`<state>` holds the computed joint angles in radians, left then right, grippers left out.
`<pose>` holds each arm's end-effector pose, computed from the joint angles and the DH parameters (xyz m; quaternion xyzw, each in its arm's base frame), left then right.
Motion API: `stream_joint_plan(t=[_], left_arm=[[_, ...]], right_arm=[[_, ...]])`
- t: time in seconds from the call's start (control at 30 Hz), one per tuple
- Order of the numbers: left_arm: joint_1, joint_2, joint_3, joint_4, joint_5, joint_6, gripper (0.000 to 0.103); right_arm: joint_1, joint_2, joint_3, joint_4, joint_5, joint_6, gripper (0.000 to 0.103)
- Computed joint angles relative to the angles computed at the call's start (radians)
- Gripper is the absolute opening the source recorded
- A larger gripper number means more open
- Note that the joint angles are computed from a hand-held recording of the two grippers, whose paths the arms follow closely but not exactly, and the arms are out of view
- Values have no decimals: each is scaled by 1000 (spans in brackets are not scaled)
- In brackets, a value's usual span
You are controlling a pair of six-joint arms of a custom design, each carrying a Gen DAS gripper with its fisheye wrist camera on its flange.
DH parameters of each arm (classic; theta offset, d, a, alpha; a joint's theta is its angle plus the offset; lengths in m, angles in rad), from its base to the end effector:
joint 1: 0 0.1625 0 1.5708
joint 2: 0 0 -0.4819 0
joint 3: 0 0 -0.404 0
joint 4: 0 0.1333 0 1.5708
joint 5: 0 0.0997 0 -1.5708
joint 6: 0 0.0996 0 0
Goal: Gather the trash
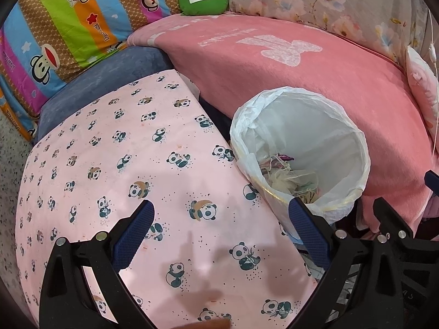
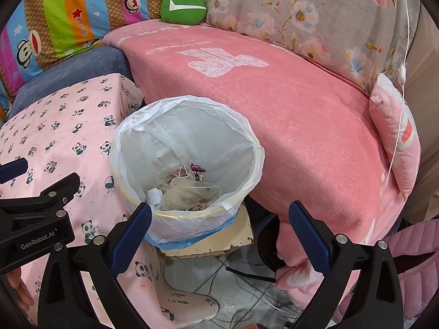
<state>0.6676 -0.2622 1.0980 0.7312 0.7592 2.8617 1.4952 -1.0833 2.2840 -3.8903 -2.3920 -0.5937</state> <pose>-0.3729 -0.5557 -0.0812 0.2810 0.8748 -0.2216 0.3267 0.0242 -0.4797 0.2717 -0.0057 -0.8055 0.3485 0.4794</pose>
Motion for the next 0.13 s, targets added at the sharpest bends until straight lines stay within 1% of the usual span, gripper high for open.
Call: stream_joint_plan(t=[0.13], left_arm=[[2, 1, -1, 5, 7, 18, 94]], right_arm=[[-2, -5, 4, -1, 0, -3, 96]])
